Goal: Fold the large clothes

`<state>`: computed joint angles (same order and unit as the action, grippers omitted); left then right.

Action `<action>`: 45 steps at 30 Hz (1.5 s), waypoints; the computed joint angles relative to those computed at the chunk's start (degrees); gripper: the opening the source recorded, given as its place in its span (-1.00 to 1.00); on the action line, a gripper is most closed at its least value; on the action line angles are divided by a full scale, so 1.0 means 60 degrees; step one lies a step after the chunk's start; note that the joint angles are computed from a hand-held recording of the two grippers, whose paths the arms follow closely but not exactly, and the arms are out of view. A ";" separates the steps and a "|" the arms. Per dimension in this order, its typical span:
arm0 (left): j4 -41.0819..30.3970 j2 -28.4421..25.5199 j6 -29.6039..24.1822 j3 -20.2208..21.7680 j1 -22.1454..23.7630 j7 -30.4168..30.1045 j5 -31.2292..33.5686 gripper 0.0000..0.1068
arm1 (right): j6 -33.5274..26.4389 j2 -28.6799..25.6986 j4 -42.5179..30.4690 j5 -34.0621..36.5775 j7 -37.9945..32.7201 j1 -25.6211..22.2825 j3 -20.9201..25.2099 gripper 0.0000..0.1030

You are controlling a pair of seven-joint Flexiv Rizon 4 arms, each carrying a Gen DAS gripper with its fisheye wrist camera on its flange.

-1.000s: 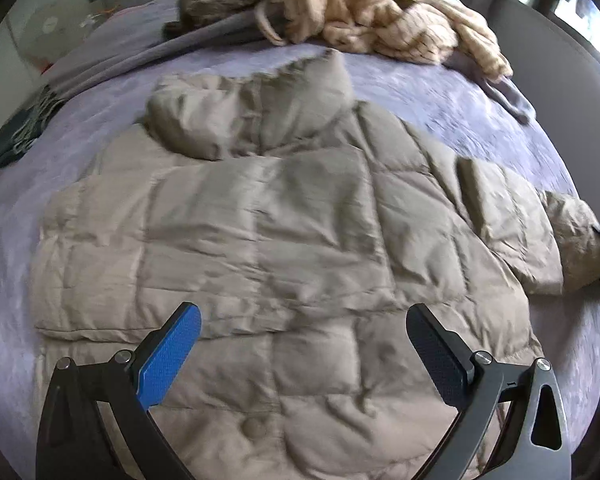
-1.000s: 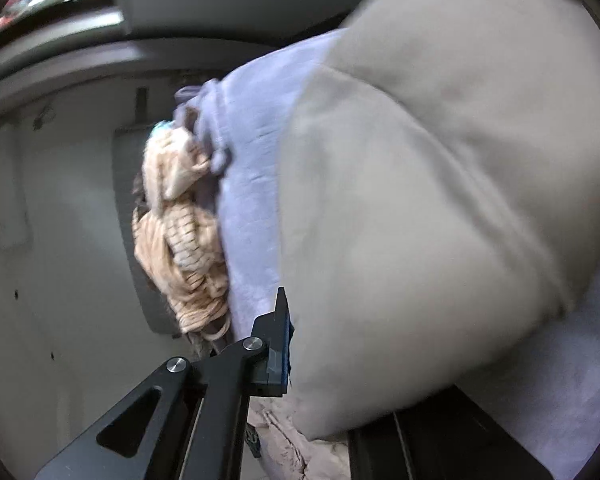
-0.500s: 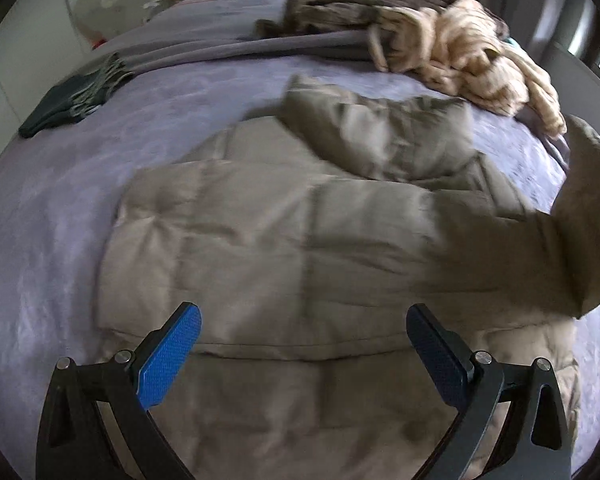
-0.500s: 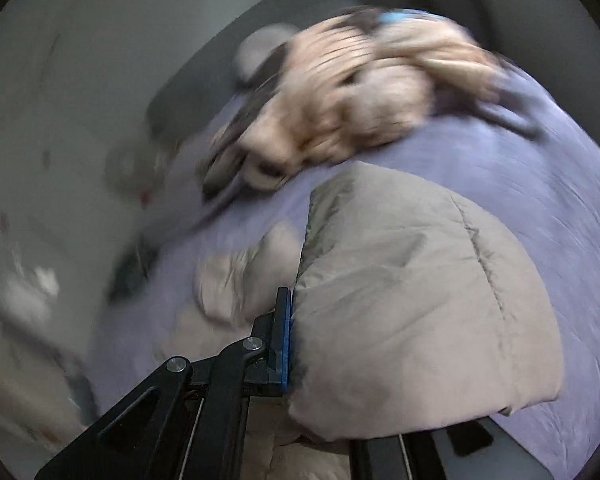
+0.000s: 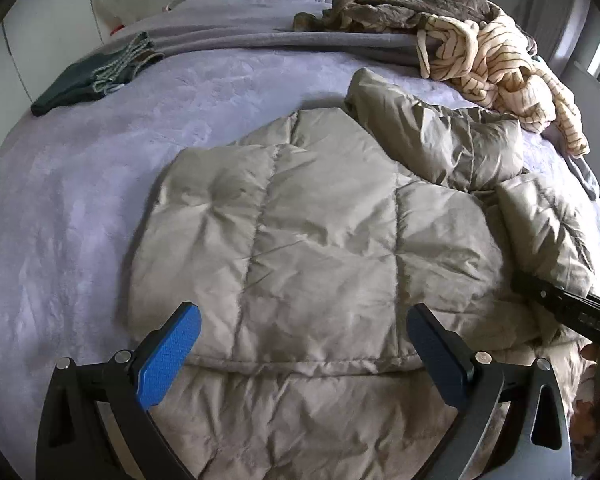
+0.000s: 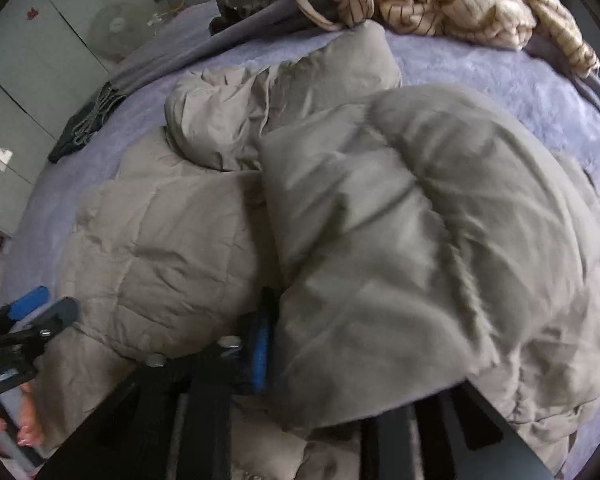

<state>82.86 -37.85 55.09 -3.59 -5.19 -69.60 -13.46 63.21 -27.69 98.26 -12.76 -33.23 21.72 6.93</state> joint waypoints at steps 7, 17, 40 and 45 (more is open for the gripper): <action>-0.0500 -0.0339 -0.0237 -0.0403 0.0136 0.0261 -0.0526 0.93 | 0.1498 0.1110 0.1200 0.1190 0.0743 -0.0326 0.0160 0.43; -0.0977 -0.0701 -0.1074 -0.1123 0.0890 0.0988 -0.2073 0.93 | 0.3900 0.1290 0.2343 0.1003 0.3777 -0.0577 -0.0684 -0.81; -0.2091 -0.1557 -0.4490 -0.1673 0.1391 0.1468 -0.4882 0.93 | 0.1610 0.1875 0.1996 0.4117 -0.0775 -0.0801 0.1384 0.14; -0.2694 -0.1943 -0.4813 -0.1564 0.0996 0.1085 -0.4241 0.48 | 0.4840 0.2775 0.4402 0.6141 0.1464 -0.0998 0.1352 0.14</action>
